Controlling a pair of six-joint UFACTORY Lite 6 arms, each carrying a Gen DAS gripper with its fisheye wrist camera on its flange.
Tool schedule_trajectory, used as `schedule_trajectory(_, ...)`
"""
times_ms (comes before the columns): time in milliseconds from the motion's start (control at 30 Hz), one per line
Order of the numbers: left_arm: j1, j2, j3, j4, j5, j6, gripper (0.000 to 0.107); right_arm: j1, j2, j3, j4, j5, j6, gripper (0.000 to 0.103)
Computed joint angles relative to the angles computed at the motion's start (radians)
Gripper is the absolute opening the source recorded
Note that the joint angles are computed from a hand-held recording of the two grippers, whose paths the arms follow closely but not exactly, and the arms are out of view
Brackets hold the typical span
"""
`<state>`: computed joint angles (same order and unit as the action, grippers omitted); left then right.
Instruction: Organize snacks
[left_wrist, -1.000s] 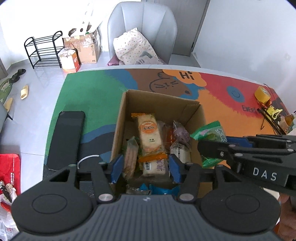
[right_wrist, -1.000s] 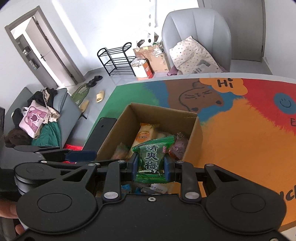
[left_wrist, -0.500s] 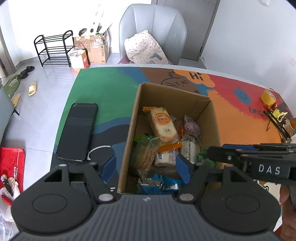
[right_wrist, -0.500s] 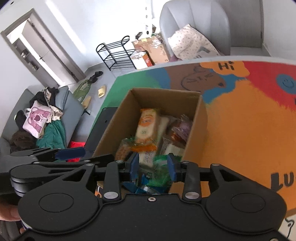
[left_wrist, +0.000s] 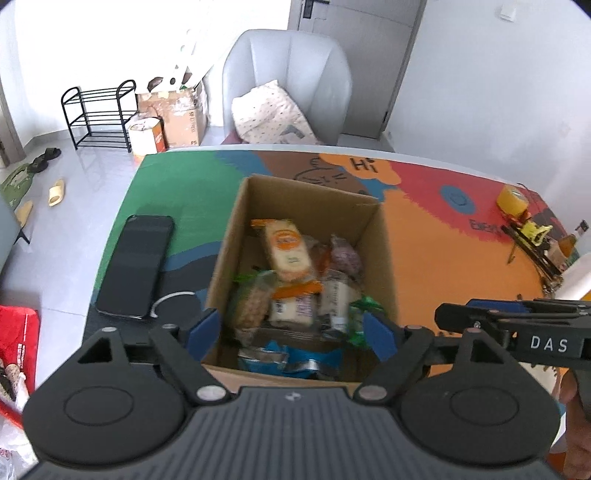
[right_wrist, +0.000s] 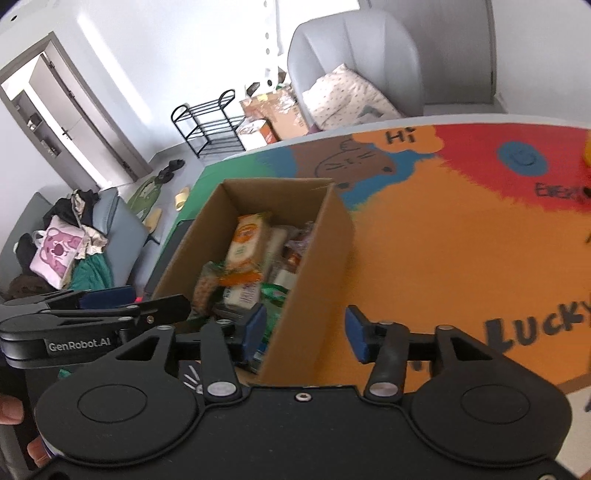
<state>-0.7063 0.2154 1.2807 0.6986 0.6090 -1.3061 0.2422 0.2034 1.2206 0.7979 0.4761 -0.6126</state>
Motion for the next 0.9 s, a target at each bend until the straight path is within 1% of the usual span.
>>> schedule_trajectory(100,-0.044,-0.004,0.001,0.052,0.009,-0.064,0.090,-0.043,-0.070,-0.068,0.045,-0.003,-0.064,0.056)
schedule_trajectory(167,-0.059,-0.016,-0.009,0.059,-0.012,-0.085,0.095,-0.065,-0.119,-0.117,0.064,-0.014,-0.107,0.065)
schedule_trajectory(233,-0.084,-0.023,-0.016,0.103,-0.008,-0.141,0.098,-0.083,-0.169,-0.170,0.073,-0.040,-0.157,0.074)
schedule_trajectory(267,-0.097,-0.025,-0.017,0.123,0.000,-0.162,0.099,-0.093,-0.194,-0.195,0.074,-0.052,-0.170,0.076)
schedule_trajectory(333,-0.119,-0.036,-0.025,0.156,0.005,-0.200,0.103,-0.121,-0.227,-0.225,0.103,-0.051,-0.207,0.077)
schedule_trajectory(400,-0.149,-0.038,-0.023,0.201,0.025,-0.245,0.103,-0.149,-0.256,-0.249,0.142,-0.047,-0.240,0.080)
schedule_trajectory(467,-0.189,-0.038,-0.025,0.267,0.056,-0.308,0.103,-0.168,-0.288,-0.276,0.163,-0.058,-0.262,0.089)
schedule_trajectory(500,-0.202,-0.038,-0.028,0.287,0.061,-0.328,0.103,-0.175,-0.304,-0.291,0.175,-0.069,-0.278,0.091)
schedule_trajectory(567,-0.227,-0.048,-0.043,0.322,0.067,-0.371,0.103,-0.179,-0.349,-0.331,0.162,-0.115,-0.275,0.099)
schedule_trajectory(633,-0.254,-0.061,-0.062,0.369,0.092,-0.426,0.103,-0.193,-0.391,-0.366,0.167,-0.132,-0.287,0.103)
schedule_trajectory(733,-0.279,-0.098,-0.118,0.440,0.102,-0.540,0.103,-0.224,-0.448,-0.413,0.174,-0.139,-0.294,0.103)
schedule_trajectory(767,-0.287,-0.109,-0.137,0.463,0.108,-0.578,0.103,-0.240,-0.470,-0.433,0.207,-0.135,-0.332,0.103)
schedule_trajectory(900,-0.330,-0.127,-0.166,0.480,0.161,-0.612,0.103,-0.275,-0.532,-0.489,0.212,-0.134,-0.348,0.103)
